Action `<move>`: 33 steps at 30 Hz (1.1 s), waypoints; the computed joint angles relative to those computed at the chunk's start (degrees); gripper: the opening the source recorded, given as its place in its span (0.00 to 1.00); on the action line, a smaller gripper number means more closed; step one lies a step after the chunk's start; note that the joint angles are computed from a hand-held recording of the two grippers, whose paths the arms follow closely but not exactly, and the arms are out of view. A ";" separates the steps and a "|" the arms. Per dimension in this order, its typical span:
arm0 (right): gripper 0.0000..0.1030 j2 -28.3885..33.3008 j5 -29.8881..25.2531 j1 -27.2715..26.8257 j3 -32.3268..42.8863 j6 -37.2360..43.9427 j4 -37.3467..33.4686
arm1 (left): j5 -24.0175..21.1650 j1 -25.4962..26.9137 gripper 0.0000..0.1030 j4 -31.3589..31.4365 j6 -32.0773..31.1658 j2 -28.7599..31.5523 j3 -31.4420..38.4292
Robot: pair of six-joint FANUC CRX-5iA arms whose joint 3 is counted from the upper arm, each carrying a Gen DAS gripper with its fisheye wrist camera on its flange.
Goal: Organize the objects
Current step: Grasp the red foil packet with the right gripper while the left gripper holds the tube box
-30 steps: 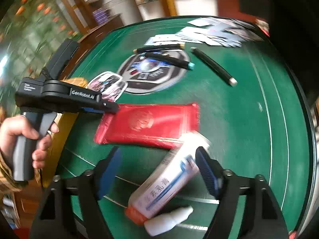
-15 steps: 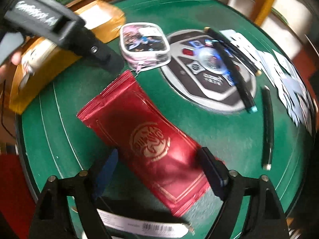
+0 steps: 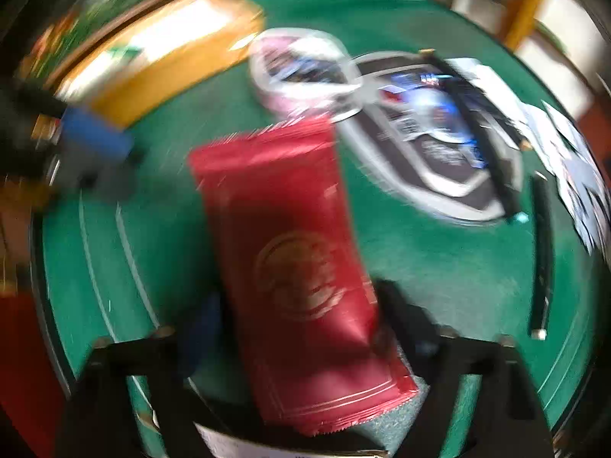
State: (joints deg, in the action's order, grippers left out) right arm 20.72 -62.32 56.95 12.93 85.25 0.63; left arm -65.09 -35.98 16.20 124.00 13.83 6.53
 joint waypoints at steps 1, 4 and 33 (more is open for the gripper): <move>0.55 -0.31 0.51 -0.41 -0.13 -1.99 -0.50 | -0.20 -0.22 0.63 -0.14 -0.29 -0.24 -0.26; 0.45 -1.47 2.58 -0.98 -1.63 -8.14 -0.80 | -0.74 -1.27 0.63 -0.39 -1.64 0.15 0.10; 0.38 -35.55 6.98 8.52 -39.54 -77.15 26.75 | -19.23 -15.19 0.50 -1.00 -28.69 33.13 46.33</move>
